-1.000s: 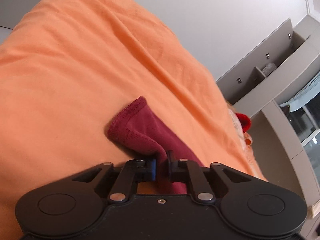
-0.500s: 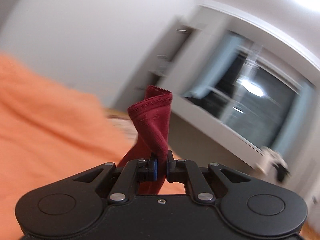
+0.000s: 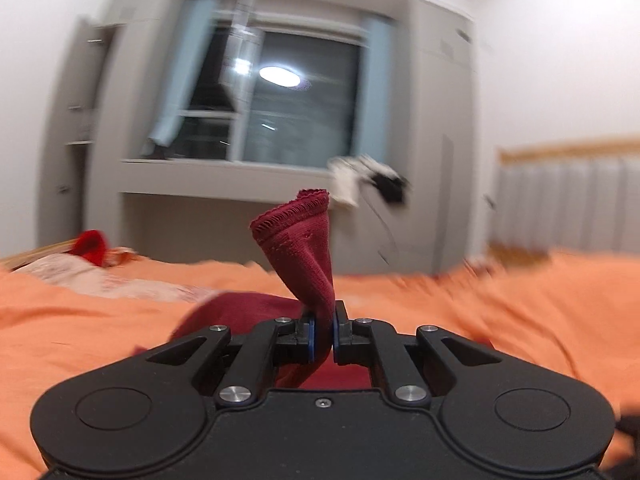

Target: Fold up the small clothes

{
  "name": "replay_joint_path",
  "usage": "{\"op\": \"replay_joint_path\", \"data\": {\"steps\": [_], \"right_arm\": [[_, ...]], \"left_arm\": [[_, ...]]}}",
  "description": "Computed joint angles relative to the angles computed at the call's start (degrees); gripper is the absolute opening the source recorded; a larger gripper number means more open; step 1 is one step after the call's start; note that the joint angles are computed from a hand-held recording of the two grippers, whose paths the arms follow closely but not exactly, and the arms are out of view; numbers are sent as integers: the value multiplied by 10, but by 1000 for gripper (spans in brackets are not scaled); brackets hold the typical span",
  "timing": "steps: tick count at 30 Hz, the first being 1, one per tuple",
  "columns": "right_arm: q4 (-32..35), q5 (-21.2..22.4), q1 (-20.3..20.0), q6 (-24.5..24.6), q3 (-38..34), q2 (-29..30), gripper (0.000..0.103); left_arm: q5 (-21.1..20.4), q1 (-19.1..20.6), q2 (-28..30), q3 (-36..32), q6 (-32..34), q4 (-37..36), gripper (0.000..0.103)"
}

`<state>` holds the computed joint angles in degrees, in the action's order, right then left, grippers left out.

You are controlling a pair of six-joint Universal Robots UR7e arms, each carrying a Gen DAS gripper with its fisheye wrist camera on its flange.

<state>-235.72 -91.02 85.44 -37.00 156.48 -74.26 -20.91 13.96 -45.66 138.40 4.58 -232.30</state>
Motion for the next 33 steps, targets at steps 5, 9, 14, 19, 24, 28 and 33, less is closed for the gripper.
{"op": "replay_joint_path", "data": {"steps": [5,9,14,19,24,28,33], "right_arm": [[-2,0,-11,7,0,-7,103],[-9,3,-15,2,2,-5,103],[-18,-6,-8,0,-1,7,103],[-38,-9,-2,-9,-2,21,103],[-56,-5,14,-46,-7,42,103],[-81,6,29,-83,-14,63,103],[-76,5,39,-86,-24,67,103]], "left_arm": [[-55,-2,24,39,-105,121,8],[-88,0,26,73,-141,165,12],[-153,8,-35,114,-182,215,32],[-212,30,-91,132,-196,249,67],[-193,40,-156,142,-221,284,78],[-192,62,-215,142,-238,302,94],[-247,77,-251,147,-190,288,95]]}}
